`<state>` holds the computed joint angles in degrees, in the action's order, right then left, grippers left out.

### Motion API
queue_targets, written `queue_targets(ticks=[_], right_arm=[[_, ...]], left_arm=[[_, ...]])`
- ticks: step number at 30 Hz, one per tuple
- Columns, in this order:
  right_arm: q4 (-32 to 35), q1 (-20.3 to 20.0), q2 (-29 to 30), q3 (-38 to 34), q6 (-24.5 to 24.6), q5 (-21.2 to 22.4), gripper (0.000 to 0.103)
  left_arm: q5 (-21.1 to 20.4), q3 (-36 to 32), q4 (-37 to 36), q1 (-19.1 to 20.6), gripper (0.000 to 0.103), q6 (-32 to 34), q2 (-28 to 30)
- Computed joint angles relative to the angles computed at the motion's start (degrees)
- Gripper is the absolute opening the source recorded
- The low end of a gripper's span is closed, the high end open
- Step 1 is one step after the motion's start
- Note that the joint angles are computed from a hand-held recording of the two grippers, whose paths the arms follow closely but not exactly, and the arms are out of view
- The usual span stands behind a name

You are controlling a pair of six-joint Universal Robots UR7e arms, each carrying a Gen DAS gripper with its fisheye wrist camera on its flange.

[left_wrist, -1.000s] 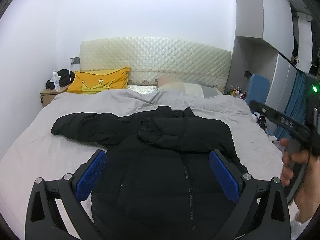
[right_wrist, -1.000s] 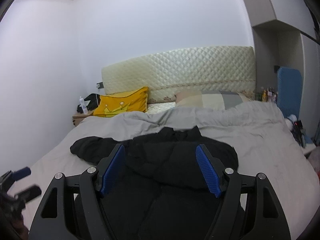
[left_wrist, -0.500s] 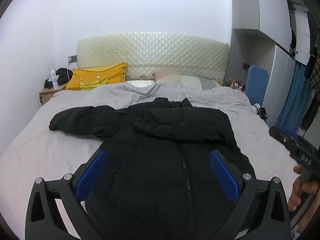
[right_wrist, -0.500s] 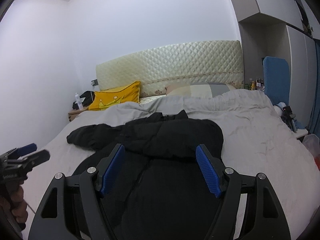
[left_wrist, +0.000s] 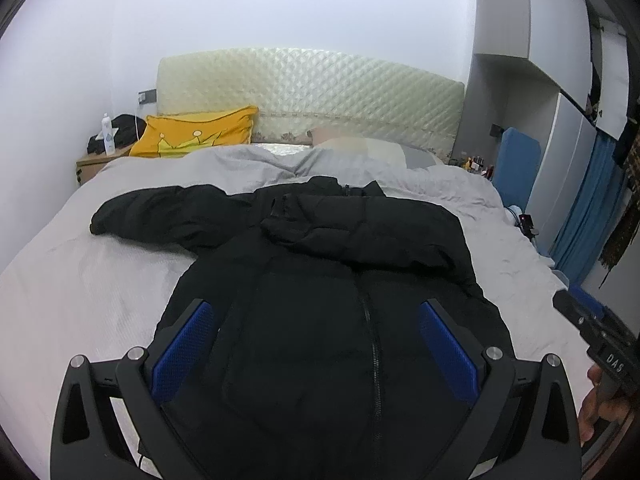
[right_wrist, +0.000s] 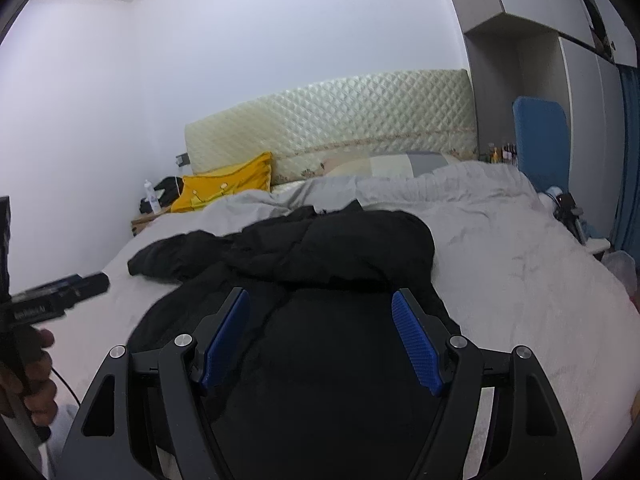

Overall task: Fold large clothes
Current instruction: 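Release the sleeve from the right tool and withdraw it, then grasp the other sleeve cuff with the left tool and lift it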

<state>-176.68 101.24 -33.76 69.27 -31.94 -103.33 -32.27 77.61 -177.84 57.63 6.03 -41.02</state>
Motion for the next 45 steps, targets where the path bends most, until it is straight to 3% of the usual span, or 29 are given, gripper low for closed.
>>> queue_targets(ticks=[15, 26, 33, 41, 45], right_arm=[[-1.5, -0.7, 1.5, -0.1, -1.2, 0.4, 0.073], [-5.2, -0.9, 1.7, 0.6, -1.6, 0.8, 0.075], [-5.5, -0.6, 2.6, -0.4, -1.8, -1.3, 0.079], [-2.8, 0.3, 4.9, -3.2, -1.3, -6.0, 0.101], [-0.7, 0.7, 6.8, -5.4, -1.1, -7.8, 0.102]], left_arm=[[-3.3, -3.7, 0.8, 2.9, 0.102, 1.1, -2.0], [-3.6, -18.8, 7.5, 7.7, 0.102, 9.0, -1.5], [-6.8, -28.8, 18.0, 13.9, 0.102, 3.7, -0.8], [-18.6, -41.6, 29.3, 24.6, 0.102, -12.0, 2.2], [-26.7, -47.4, 30.4, 29.9, 0.101, -19.3, 5.0]])
